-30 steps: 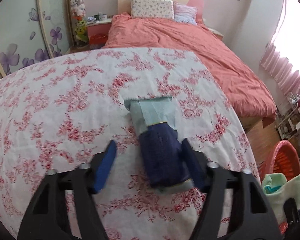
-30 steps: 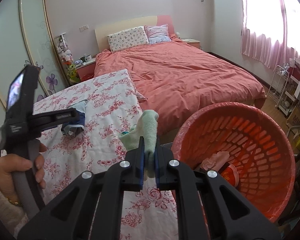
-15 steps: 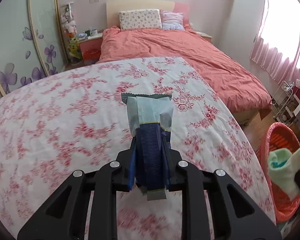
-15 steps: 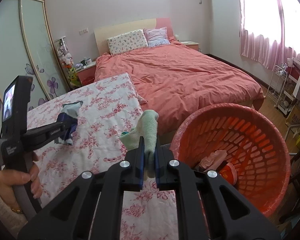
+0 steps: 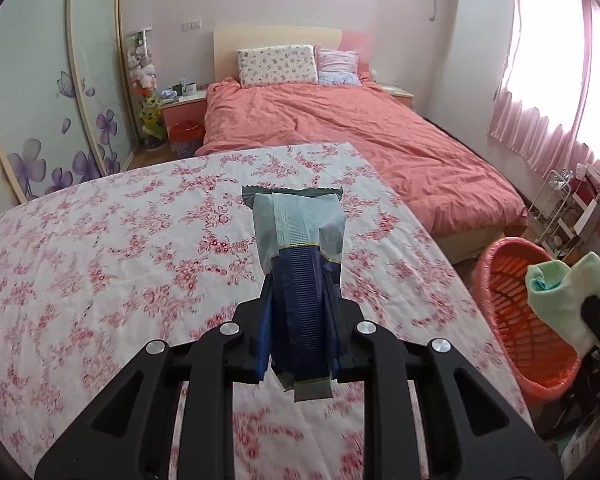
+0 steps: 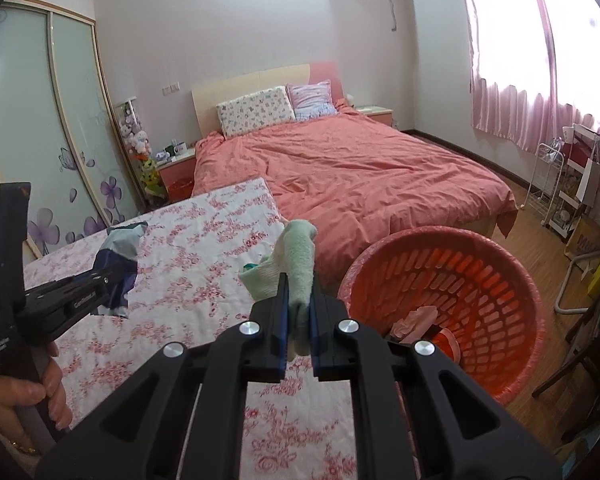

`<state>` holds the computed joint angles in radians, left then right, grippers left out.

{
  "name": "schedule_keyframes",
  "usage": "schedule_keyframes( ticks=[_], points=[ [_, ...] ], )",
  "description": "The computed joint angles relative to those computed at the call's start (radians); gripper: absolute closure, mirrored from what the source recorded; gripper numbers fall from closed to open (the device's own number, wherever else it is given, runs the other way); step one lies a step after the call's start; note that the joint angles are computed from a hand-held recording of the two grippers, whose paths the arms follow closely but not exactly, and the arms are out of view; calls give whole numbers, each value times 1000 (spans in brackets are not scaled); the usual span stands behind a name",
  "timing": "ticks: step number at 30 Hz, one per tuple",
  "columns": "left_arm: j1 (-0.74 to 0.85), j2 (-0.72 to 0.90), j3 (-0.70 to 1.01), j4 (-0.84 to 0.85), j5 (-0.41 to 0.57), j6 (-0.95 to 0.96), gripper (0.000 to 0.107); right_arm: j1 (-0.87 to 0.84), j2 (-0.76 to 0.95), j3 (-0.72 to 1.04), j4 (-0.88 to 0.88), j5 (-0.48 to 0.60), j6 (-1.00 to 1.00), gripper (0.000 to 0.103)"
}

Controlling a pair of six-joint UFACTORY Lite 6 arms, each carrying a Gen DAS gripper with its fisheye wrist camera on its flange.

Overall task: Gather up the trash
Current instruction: 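Carry the green cloth and blue bag over the orange basket and release both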

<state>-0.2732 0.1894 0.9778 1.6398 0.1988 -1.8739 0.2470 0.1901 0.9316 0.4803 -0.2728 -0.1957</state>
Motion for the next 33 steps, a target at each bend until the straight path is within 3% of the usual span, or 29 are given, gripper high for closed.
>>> schedule_keyframes(
  ticks=[8, 14, 18, 24, 33],
  points=[
    [-70, -165, -131, 0, -5, -24, 85, -16, -196, -170, 61, -25, -53, 94],
    [-162, -190, -149, 9, -1, -66, 85, -78, -309, -271, 43, -31, -48, 94],
    [-233, -172, -124, 14, -3, -96, 85, -154, -349, -313, -69, -27, 45, 94],
    [-307, -113, -71, 163, -27, -267, 85, -263, -383, -361, -282, -37, 233, 94],
    [-386, 28, 60, 305, -53, -428, 85, -414, -322, -360, -632, -91, 541, 94]
  ],
)
